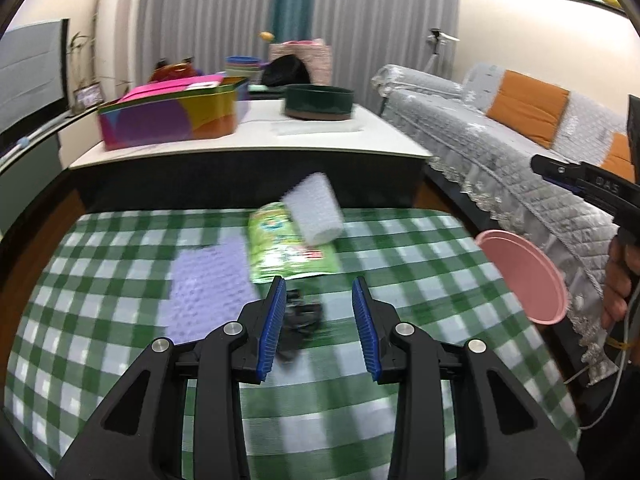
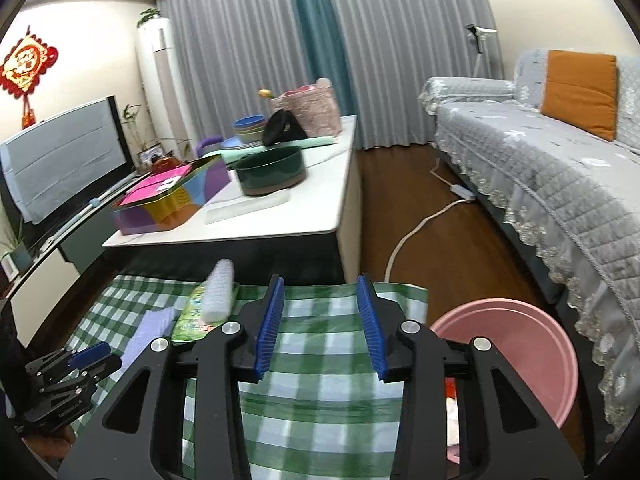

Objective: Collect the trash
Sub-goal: 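Grasp the purple foam net with the left tool while the right tool grasps the white foam net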

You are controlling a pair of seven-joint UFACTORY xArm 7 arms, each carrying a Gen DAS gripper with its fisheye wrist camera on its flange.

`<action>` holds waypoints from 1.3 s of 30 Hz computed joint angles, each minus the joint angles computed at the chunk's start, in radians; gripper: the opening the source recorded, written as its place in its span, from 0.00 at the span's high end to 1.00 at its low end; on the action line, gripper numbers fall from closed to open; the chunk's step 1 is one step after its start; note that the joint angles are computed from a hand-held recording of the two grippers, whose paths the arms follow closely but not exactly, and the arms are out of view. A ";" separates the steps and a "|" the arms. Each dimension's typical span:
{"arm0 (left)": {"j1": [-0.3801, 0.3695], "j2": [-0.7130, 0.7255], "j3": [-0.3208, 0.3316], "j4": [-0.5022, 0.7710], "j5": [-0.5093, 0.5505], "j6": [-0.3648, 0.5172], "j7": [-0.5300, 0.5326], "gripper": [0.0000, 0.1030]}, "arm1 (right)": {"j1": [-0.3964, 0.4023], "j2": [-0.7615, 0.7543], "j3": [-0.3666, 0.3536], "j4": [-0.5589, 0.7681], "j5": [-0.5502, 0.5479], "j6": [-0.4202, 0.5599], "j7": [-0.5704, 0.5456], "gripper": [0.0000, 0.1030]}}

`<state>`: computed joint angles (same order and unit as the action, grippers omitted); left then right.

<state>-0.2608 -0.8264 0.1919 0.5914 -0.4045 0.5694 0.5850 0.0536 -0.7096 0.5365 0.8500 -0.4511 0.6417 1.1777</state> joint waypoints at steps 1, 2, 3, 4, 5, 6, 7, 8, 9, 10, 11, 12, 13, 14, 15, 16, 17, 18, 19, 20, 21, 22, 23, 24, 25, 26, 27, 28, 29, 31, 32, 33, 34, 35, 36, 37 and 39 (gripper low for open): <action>0.011 0.011 0.003 0.001 0.005 -0.011 -0.001 0.67 | -0.006 0.022 0.009 0.009 -0.006 -0.020 0.004 0.63; 0.017 0.020 0.006 0.003 0.007 -0.016 -0.001 0.67 | -0.008 0.045 0.014 0.018 -0.009 -0.039 0.005 0.63; 0.027 0.032 0.010 0.005 0.009 -0.026 -0.004 0.67 | -0.011 0.065 0.018 0.026 -0.013 -0.055 0.009 0.63; 0.037 0.046 0.013 0.007 0.011 -0.036 -0.007 0.67 | -0.013 0.085 0.021 0.035 -0.018 -0.066 0.012 0.63; 0.041 0.057 0.017 0.010 0.012 -0.043 -0.006 0.67 | -0.016 0.110 0.027 0.046 -0.026 -0.082 0.017 0.63; 0.050 0.072 0.020 0.012 0.014 -0.053 -0.007 0.67 | -0.015 0.126 0.028 0.054 -0.033 -0.089 0.021 0.63; 0.055 0.082 0.022 0.014 0.015 -0.059 -0.009 0.67 | -0.016 0.150 0.031 0.066 -0.042 -0.101 0.024 0.63; 0.059 0.094 0.023 0.017 0.014 -0.062 -0.012 0.67 | -0.018 0.170 0.035 0.078 -0.054 -0.108 0.031 0.63; 0.061 0.108 0.028 0.021 0.010 -0.065 -0.013 0.67 | -0.020 0.189 0.039 0.088 -0.067 -0.116 0.041 0.63; 0.060 0.121 0.030 0.024 0.007 -0.069 -0.012 0.67 | -0.023 0.214 0.043 0.101 -0.082 -0.128 0.052 0.63; 0.058 0.134 0.030 0.027 0.003 -0.076 -0.009 0.67 | -0.021 0.233 0.046 0.111 -0.097 -0.134 0.064 0.63; 0.057 0.148 0.030 0.029 -0.001 -0.084 -0.007 0.67 | -0.019 0.253 0.046 0.120 -0.112 -0.140 0.075 0.63; 0.057 0.156 0.027 0.031 -0.005 -0.088 -0.008 0.67 | -0.017 0.279 0.048 0.132 -0.130 -0.147 0.088 0.63; 0.055 0.165 0.027 0.033 -0.010 -0.091 -0.007 0.67 | -0.010 0.299 0.045 0.139 -0.146 -0.151 0.099 0.63; 0.050 0.178 0.026 0.037 -0.018 -0.095 -0.008 0.67 | -0.002 0.320 0.041 0.147 -0.159 -0.157 0.110 0.62; 0.048 0.185 0.024 0.038 -0.022 -0.096 -0.007 0.67 | 0.007 0.343 0.035 0.154 -0.170 -0.166 0.120 0.62; 0.046 0.196 0.021 0.040 -0.027 -0.098 -0.007 0.67 | 0.017 0.373 0.030 0.165 -0.182 -0.178 0.127 0.62; 0.046 0.203 0.017 0.040 -0.028 -0.101 -0.006 0.67 | 0.025 0.397 0.025 0.174 -0.197 -0.183 0.136 0.62; 0.047 0.210 0.012 0.040 -0.029 -0.104 -0.006 0.67 | 0.033 0.416 0.019 0.182 -0.210 -0.186 0.143 0.62; 0.048 0.218 0.007 0.040 -0.030 -0.107 -0.008 0.67 | 0.041 0.442 0.013 0.191 -0.222 -0.194 0.153 0.62; 0.052 0.230 0.000 0.043 -0.029 -0.109 -0.014 0.66 | 0.051 0.461 0.003 0.198 -0.229 -0.201 0.159 0.62; 0.056 0.241 -0.006 0.047 -0.028 -0.108 -0.022 0.66 | 0.061 0.489 -0.008 0.207 -0.235 -0.215 0.164 0.62; 0.060 0.253 -0.010 0.052 -0.028 -0.105 -0.031 0.65 | 0.071 0.510 -0.018 0.215 -0.242 -0.222 0.168 0.62; 0.060 0.267 -0.010 0.062 -0.033 -0.093 -0.040 0.63 | 0.081 0.532 -0.027 0.225 -0.249 -0.225 0.171 0.61; 0.056 0.278 -0.006 0.070 -0.044 -0.084 -0.042 0.63 | 0.091 0.560 -0.036 0.240 -0.258 -0.227 0.172 0.60; 0.055 0.286 -0.005 0.076 -0.052 -0.079 -0.042 0.63 | 0.101 0.584 -0.046 0.251 -0.270 -0.232 0.177 0.57; 0.058 0.294 -0.011 0.079 -0.053 -0.081 -0.041 0.63 | 0.110 0.604 -0.057 0.261 -0.280 -0.239 0.181 0.56; 0.062 0.301 -0.018 0.081 -0.050 -0.085 -0.041 0.63 | 0.119 0.628 -0.068 0.273 -0.290 -0.246 0.185 0.55; 0.067 0.309 -0.024 0.084 -0.047 -0.088 -0.043 0.63 | 0.129 0.653 -0.079 0.287 -0.299 -0.251 0.189 0.53; 0.080 0.330 -0.036 0.094 -0.039 -0.085 -0.055 0.63 | 0.150 0.690 -0.104 0.309 -0.310 -0.260 0.198 0.51; 0.085 0.340 -0.040 0.098 -0.037 -0.083 -0.062 0.63 | 0.160 0.707 -0.117 0.320 -0.312 -0.262 0.200 0.49; 0.088 0.348 -0.040 0.102 -0.039 -0.081 -0.063 0.63 | 0.171 0.723 -0.130 0.330 -0.311 -0.265 0.201 0.49; 0.090 0.353 -0.039 0.106 -0.041 -0.077 -0.063 0.63 | 0.181 0.741 -0.144 0.342 -0.311 -0.273 0.201 0.49; 0.093 0.359 -0.042 0.109 -0.041 -0.076 -0.066 0.63 | 0.193 0.756 -0.157 0.352 -0.312 -0.278 0.200 0.49; 0.097 0.365 -0.045 0.112 -0.040 -0.075 -0.067 0.63 | 0.204 0.774 -0.170 0.366 -0.311 -0.280 0.194 0.49; 0.099 0.370 -0.048 0.114 -0.040 -0.075 -0.068 0.63 | 0.214 0.786 -0.182 0.375 -0.304 -0.279 0.185 0.49; 0.103 0.374 -0.053 0.117 -0.038 -0.076 -0.066 0.63 | 0.232 0.810 -0.203 0.386 -0.267 -0.290 0.155 0.49</action>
